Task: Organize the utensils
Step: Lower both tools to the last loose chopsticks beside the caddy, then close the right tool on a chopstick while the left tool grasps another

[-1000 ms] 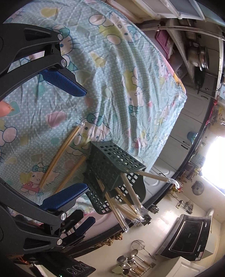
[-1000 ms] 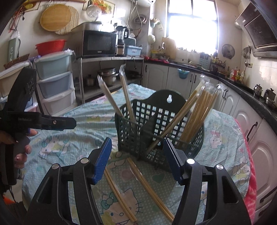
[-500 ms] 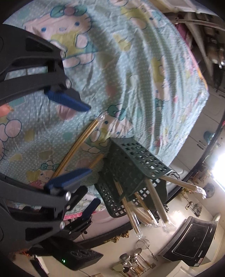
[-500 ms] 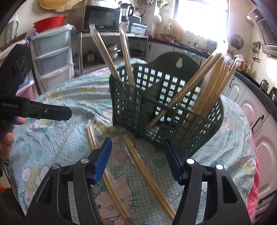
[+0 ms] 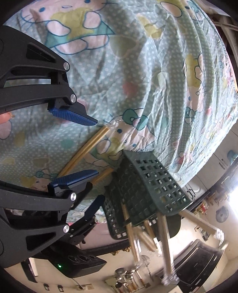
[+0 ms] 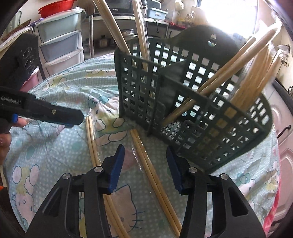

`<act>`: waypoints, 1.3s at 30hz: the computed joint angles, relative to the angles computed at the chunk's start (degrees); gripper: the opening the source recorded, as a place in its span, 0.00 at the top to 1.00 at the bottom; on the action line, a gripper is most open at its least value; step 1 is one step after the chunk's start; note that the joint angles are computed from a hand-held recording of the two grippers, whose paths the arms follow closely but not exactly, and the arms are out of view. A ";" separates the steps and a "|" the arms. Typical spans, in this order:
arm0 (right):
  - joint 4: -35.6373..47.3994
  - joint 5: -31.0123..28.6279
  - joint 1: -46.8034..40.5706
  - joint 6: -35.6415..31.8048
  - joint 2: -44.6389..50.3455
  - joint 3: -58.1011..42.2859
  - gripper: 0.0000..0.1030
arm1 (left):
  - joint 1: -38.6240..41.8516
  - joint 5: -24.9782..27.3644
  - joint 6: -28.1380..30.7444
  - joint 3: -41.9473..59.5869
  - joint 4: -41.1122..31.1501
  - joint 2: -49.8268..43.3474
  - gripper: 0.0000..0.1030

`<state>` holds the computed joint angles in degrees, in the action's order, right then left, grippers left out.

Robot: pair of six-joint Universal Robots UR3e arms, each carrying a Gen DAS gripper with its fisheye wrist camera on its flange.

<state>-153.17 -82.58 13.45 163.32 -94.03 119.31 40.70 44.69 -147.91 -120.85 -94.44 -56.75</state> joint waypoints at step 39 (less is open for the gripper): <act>11.21 -1.23 7.11 2.83 6.39 -10.73 0.90 | -3.36 0.39 -13.28 -1.54 18.41 -12.39 0.88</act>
